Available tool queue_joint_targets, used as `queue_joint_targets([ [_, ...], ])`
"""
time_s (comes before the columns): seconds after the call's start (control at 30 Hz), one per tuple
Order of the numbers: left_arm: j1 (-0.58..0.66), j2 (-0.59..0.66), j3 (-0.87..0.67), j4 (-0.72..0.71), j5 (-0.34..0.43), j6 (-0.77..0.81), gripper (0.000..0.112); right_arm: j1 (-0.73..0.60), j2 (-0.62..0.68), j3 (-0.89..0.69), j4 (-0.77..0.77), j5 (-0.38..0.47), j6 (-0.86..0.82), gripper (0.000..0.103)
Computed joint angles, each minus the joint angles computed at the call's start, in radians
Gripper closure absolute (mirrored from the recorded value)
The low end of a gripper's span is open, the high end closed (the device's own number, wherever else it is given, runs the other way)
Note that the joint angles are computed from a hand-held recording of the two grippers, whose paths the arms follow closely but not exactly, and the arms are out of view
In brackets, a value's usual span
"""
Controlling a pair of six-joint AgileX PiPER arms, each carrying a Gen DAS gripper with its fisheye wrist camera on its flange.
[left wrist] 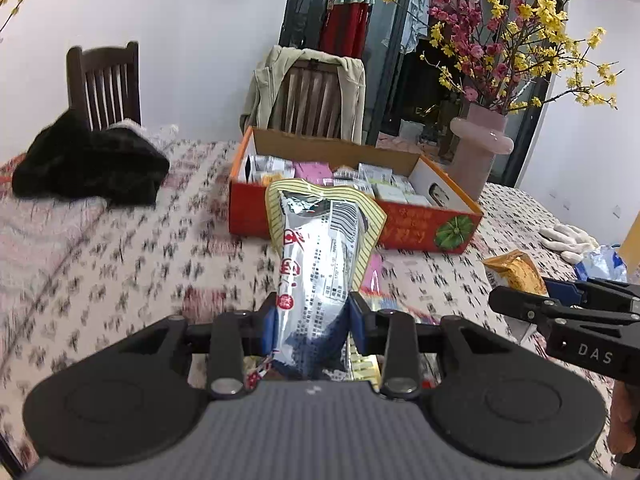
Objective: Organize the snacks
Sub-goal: 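Carry both packets over the orange box, then open both grippers to release the packets into the box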
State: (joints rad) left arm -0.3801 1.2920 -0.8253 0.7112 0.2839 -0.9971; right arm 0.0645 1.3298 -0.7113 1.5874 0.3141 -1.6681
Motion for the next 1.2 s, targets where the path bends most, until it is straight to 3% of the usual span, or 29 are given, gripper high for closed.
queue_joint_targets([
  [0.1, 0.047, 0.054, -0.093, -0.056, -0.011, 0.102, 0.077, 0.004, 0.043, -0.080, -0.039, 0.011, 0.034, 0.063],
  [0.23, 0.128, 0.182, -0.288, -0.274, -0.031, 0.365, 0.076, 0.005, 0.153, -0.254, -0.090, 0.026, 0.096, 0.063],
  [0.3, 0.155, 0.272, -0.414, -0.339, -0.025, 0.463, 0.076, 0.004, 0.239, -0.377, -0.162, 0.040, 0.197, 0.063],
  [0.37, 0.188, 0.379, -0.562, -0.519, -0.005, 0.639, 0.076, 0.008, 0.335, -0.510, -0.256, 0.047, 0.329, 0.063],
  [0.47, 0.222, 0.561, -0.801, -0.704, 0.062, 0.796, 0.076, 0.025, 0.503, -0.729, -0.415, 0.046, 0.546, 0.063],
  [0.63, 0.245, 0.845, -1.125, -0.769, 0.165, 0.828, 0.076, 0.069, 0.768, -1.040, -0.770, 0.022, 0.974, 0.063],
  [0.73, 0.252, 0.989, -1.313, -0.758, 0.301, 0.814, 0.076, 0.082, 0.871, -1.160, -0.991, 0.065, 1.180, 0.063],
  [0.8, 0.251, 0.987, -1.287, -0.755, 0.298, 0.808, 0.075, 0.078, 0.915, -1.212, -1.054, 0.100, 1.258, 0.063],
  [0.87, 0.232, 0.977, -1.260, -0.692, 0.282, 0.807, 0.063, 0.076, 0.945, -1.248, -1.106, 0.132, 1.310, 0.063],
  [0.97, 0.234, 0.969, -1.243, -0.788, 0.271, 0.912, 0.040, 0.076, 0.977, -1.292, -1.127, 0.182, 1.331, 0.060],
  [1.1, 0.227, 0.917, -1.189, -0.719, 0.223, 0.860, 0.037, 0.077, 0.957, -1.266, -1.090, 0.164, 1.286, 0.053],
  [1.2, 0.245, 0.848, -1.128, -0.760, 0.176, 0.877, 0.034, 0.066, 0.918, -1.233, -1.038, 0.146, 1.243, 0.053],
])
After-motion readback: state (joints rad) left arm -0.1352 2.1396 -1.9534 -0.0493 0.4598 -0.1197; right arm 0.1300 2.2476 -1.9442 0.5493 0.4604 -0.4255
